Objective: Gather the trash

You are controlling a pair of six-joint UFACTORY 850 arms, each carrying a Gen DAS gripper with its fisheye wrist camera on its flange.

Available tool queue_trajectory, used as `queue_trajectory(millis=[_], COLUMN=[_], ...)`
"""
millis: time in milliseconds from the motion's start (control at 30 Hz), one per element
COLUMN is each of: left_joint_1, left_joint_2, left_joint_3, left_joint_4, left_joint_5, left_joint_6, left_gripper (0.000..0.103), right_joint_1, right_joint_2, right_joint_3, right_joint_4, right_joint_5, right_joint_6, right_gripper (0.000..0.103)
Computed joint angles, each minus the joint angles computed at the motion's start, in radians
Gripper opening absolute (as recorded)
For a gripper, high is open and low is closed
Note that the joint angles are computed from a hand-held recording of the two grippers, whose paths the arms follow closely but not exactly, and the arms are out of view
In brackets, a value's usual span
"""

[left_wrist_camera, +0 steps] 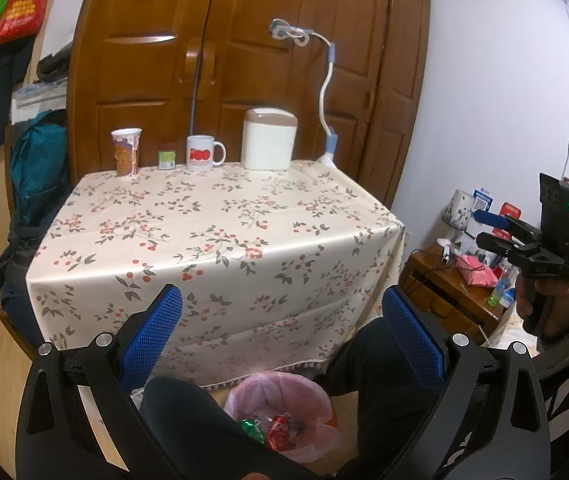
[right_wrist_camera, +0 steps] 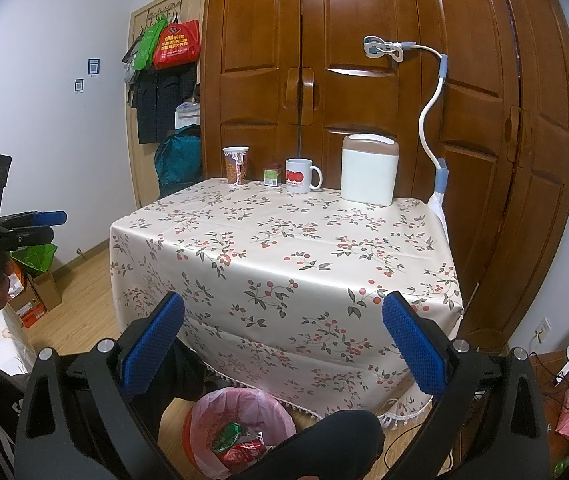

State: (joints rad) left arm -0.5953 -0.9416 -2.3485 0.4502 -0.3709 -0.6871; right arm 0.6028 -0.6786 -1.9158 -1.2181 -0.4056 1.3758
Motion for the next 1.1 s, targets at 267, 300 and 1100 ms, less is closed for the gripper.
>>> queue_trajectory(millis=[267, 300, 1100], left_joint_1=[0.005, 0.007, 0.01], left_joint_2=[-0.009, -0.01, -0.007], left_joint_3=[-0.023, -0.025, -0.02], left_joint_4=[-0.034, -0.041, -0.057], left_joint_5=[-0.005, -0.005, 0.004], left_joint_6=[0.042, 0.05, 0.069], left_gripper=[0.097, 0.097, 0.097], right_joint_1=[0.0, 0.0, -0.001], right_joint_2=[-0.002, -0.003, 0.001], right_joint_3=[-0.006, -0.009, 0.001], right_joint_4=[0.01, 0.014, -0.002], right_joint_5=[0.001, 0.0, 0.002], right_joint_6=[-0.01, -0.014, 0.003], right_gripper=[0.098, 0.098, 0.098])
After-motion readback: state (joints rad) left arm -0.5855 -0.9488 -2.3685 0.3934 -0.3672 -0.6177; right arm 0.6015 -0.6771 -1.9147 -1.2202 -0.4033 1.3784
